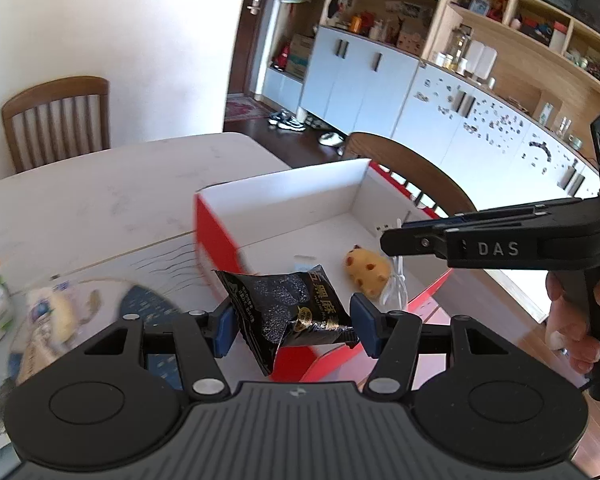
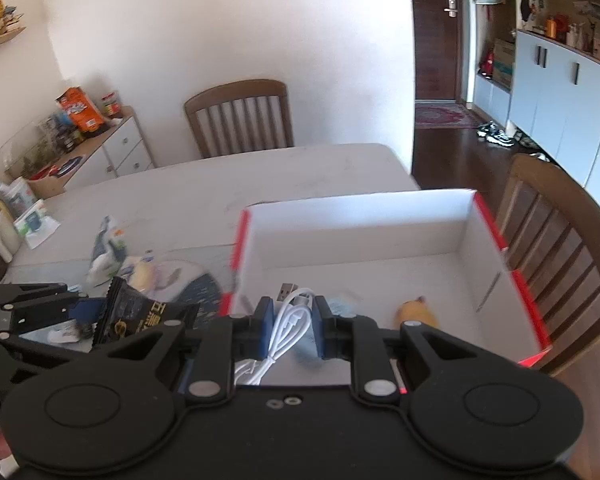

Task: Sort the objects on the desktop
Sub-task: 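Carry the white cable and black snack bag with both grippers over the box, then lower and release the cable and snack bag into the box with both grippers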

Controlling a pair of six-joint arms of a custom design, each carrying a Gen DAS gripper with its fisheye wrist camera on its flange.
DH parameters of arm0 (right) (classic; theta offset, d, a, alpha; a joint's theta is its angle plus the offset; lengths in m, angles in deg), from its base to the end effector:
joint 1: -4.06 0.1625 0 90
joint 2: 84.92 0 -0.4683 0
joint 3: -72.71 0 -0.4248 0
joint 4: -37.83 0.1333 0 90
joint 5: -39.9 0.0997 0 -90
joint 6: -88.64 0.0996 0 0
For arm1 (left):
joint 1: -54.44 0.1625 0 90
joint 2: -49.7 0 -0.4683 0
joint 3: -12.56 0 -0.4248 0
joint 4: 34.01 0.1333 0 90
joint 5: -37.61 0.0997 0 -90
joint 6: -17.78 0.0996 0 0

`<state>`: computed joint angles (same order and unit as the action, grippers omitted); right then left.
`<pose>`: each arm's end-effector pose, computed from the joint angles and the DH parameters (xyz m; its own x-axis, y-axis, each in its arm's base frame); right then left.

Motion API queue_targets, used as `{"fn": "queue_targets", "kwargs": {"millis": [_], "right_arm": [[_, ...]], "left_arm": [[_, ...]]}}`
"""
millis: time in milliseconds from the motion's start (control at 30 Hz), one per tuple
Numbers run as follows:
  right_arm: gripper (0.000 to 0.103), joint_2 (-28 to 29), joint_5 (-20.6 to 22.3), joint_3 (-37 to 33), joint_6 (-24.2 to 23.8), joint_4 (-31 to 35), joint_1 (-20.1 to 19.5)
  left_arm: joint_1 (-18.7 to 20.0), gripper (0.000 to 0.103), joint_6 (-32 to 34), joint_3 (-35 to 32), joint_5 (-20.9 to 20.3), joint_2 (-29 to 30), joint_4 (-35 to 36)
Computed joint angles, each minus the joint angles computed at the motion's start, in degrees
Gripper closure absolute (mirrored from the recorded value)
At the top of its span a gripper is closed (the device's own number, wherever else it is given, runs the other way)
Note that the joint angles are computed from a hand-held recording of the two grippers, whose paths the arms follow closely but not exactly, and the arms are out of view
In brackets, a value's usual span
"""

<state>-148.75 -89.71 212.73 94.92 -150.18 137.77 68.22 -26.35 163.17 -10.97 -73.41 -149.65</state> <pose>0.3469 -0.2619 0.1361 -0.7865 -0.2855 0.5477 -0.5588 0.7065 -0.4342 -0.1645 -0.2454 0.2807 -0.7891 0.3607 -0.4972 0.5869 0.6815 -0.4371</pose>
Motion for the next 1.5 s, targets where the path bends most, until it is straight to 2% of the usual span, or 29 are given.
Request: {"fn": "queue_targets", "kwargs": {"millis": [133,333,700,933,1067,1500], "right_arm": [[0.084,-1.24,-0.63,0.74,-3.83,-2.66,-2.39],[0.084,-2.11,-1.48,1.27,-8.52,-5.20,-5.64],[0.084,-0.46,-0.66,-0.47,-16.48,-8.00,-12.09],[0.084,1.35,0.29,-2.59,-17.94,-6.82,-15.73],[0.084,2.93,0.25,-3.75,-17.81,-5.31,-16.96],[0.084,6.89,0.04,-7.20,-16.07,-1.87,-20.60]], "left_arm": [[3.10,0.045,4.62,-0.06,-1.47,7.89,-9.77],[6.71,0.045,9.76,-1.13,-3.24,17.72,-19.02],[15.99,0.045,18.61,-7.16,-9.69,34.12,-28.23],[20.61,0.045,20.86,-11.52,-13.27,41.38,-28.88],[21.83,0.045,21.14,-12.72,-13.59,44.05,-28.30],[24.08,0.045,22.02,-13.96,-15.14,47.63,-26.17]]}}
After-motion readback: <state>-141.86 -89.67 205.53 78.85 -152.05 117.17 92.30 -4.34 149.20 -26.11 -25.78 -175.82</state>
